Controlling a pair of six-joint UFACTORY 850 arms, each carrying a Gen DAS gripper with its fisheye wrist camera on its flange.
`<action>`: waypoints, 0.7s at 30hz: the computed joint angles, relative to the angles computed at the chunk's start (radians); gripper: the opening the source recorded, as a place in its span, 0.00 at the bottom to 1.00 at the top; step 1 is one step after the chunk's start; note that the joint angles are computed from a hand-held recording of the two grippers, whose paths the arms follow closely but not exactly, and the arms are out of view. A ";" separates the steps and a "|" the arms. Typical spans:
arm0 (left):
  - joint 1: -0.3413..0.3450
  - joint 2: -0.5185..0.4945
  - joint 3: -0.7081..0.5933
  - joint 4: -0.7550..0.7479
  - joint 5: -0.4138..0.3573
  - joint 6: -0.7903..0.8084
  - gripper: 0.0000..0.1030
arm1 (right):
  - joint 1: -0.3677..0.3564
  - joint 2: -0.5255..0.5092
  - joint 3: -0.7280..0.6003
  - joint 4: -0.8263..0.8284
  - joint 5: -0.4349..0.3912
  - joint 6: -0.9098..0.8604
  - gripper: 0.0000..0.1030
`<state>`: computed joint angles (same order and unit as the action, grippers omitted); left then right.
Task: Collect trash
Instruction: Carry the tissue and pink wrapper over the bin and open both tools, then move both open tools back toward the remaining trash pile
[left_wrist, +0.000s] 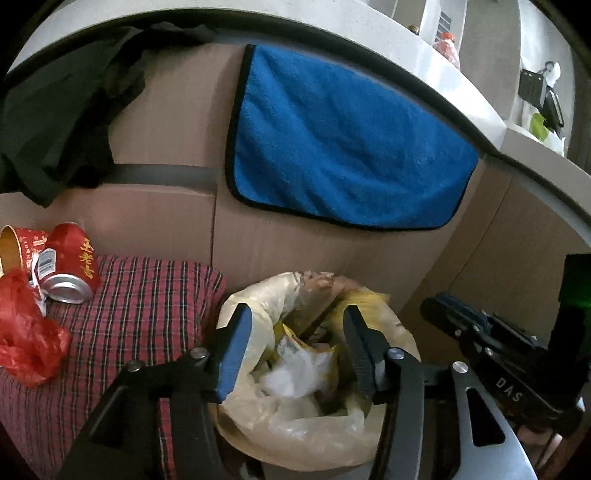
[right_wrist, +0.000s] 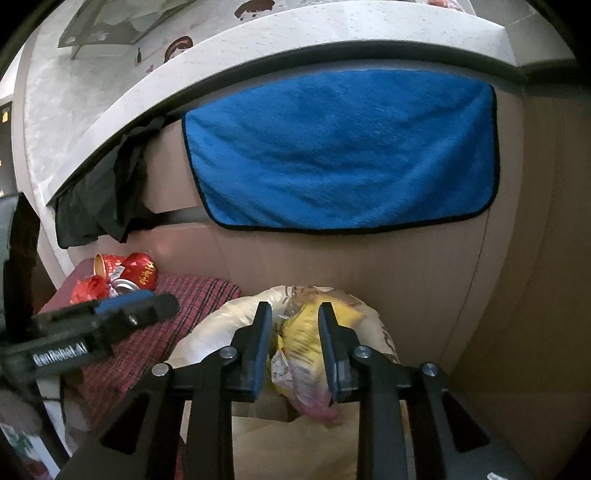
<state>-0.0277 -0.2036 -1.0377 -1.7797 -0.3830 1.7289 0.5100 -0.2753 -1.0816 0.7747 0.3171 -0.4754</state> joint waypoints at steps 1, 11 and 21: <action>0.002 0.000 -0.002 0.010 0.003 -0.014 0.52 | 0.000 0.001 0.001 0.010 0.000 -0.011 0.24; 0.056 0.077 0.066 -0.059 0.080 0.053 0.53 | 0.017 0.038 0.019 0.025 0.003 -0.014 0.24; 0.172 0.235 0.205 -0.143 0.075 0.195 0.53 | 0.123 0.053 0.000 0.067 0.007 -0.057 0.24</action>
